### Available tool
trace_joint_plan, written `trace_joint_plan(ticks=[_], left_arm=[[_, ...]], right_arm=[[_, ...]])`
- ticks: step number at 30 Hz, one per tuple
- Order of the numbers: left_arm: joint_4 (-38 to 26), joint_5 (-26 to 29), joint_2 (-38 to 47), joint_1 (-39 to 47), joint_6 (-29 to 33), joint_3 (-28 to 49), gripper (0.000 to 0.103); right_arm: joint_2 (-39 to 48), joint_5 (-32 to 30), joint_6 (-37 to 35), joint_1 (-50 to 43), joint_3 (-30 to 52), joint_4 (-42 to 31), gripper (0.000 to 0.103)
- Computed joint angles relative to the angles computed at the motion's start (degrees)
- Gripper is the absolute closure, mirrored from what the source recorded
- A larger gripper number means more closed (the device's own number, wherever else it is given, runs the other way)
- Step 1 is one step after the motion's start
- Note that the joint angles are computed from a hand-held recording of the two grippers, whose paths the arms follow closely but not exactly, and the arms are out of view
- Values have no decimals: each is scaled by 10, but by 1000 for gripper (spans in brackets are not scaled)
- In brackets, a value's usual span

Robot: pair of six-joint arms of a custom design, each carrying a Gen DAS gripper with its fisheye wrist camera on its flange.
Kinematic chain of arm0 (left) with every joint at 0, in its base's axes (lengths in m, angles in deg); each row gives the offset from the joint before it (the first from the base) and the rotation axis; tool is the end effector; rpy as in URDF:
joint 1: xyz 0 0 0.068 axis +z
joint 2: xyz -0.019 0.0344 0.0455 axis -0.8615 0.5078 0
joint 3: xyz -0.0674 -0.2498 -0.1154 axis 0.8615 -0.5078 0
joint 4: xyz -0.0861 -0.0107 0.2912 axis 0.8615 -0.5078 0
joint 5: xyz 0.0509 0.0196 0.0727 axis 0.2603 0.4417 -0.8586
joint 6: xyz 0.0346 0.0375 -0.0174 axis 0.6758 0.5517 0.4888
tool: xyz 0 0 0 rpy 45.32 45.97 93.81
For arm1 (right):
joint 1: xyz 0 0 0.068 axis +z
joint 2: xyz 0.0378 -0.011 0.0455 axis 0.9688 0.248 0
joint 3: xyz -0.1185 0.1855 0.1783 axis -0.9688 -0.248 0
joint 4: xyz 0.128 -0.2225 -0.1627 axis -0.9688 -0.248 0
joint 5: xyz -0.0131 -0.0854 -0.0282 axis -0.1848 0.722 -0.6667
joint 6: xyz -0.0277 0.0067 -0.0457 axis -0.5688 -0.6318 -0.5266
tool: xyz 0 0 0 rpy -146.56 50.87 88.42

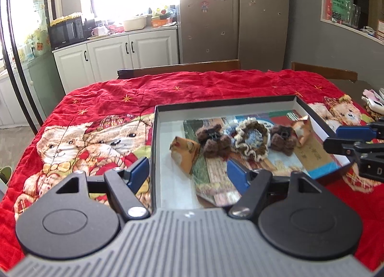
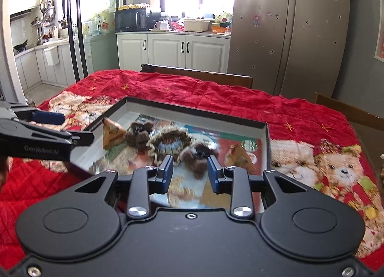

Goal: Organize objects
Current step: 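Grasp the black lace scrunchie with the left tool while the right tool grasps the cream rope ring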

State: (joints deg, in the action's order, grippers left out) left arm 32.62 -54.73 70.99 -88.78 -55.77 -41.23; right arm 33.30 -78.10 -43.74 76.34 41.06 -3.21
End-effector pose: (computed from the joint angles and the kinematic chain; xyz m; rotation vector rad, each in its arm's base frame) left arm 0.1733 -0.0727 0.1737 -0.3209 2.1989 0.2191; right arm 0.2851 0.0229 0.1779 -0.8431 2.0493 0.3973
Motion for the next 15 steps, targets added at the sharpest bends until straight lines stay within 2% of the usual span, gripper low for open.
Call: trace_joint_plan(ticks=[11,15], left_arm=[[-99,-27,-62,-107,-81,-33,22],[-111,-15,-73,-129,-105,-49,22]], right_arm=[[-44,-39,-85,-82,-65,-68,73],[-38,-49,-109,-105,-83,-78,73]])
